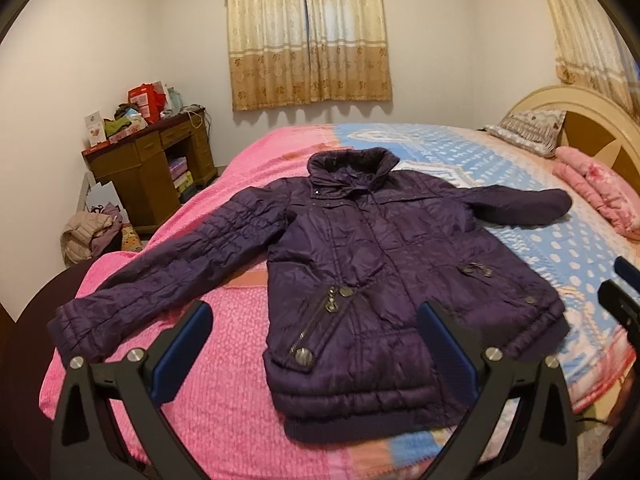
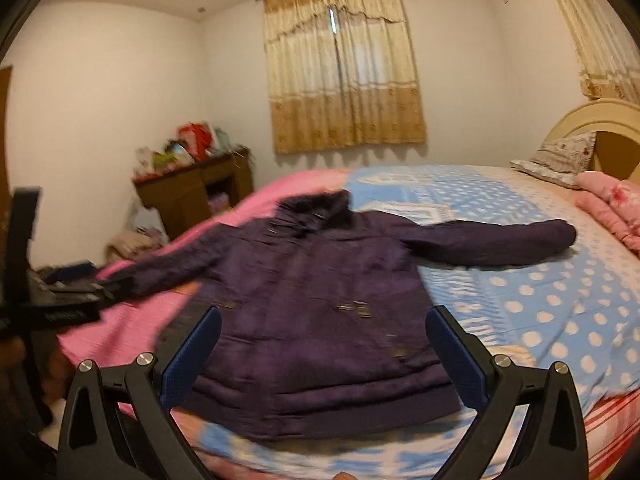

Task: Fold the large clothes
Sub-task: 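Reach to the purple jacket's sleeve cuff and close the right gripper on it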

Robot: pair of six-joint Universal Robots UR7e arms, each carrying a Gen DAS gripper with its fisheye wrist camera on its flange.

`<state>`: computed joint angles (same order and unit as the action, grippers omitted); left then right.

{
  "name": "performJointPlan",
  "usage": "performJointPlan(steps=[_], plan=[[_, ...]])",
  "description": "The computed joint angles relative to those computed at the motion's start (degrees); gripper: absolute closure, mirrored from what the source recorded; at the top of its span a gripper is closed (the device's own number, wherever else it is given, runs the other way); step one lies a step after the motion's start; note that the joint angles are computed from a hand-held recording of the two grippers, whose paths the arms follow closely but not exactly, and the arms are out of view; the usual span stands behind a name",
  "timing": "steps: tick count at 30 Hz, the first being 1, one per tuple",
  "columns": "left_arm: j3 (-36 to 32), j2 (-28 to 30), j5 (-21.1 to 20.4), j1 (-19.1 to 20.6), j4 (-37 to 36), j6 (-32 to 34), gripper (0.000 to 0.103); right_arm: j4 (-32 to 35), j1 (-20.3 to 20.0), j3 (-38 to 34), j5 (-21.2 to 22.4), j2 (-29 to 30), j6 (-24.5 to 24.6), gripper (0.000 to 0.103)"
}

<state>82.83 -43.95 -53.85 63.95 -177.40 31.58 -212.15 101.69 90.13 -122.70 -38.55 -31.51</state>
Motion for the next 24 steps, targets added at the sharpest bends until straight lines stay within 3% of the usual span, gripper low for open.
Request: performJointPlan(steps=[7, 14, 18, 24], plan=[[-13.28, 9.15, 1.3, 0.92, 4.53, 1.77, 0.0, 1.39, -5.76, -7.31, -3.44, -0.71, -4.08, 0.001], [-27.95, 18.89, 1.52, 1.59, 8.5, 3.72, 0.0, 15.65, -12.42, -13.54, -2.09, -4.66, 11.96, 0.001], [-34.68, 22.74, 1.64, 1.83, 14.19, 0.71, 0.0, 20.14, -15.45, -19.06, -4.09, -4.72, 17.11, 0.001], [-44.51, 29.19, 1.69, 1.53, 16.09, 2.6, 0.0, 27.86, -20.43, -28.78, -0.27, -3.71, 25.99, 0.001]])
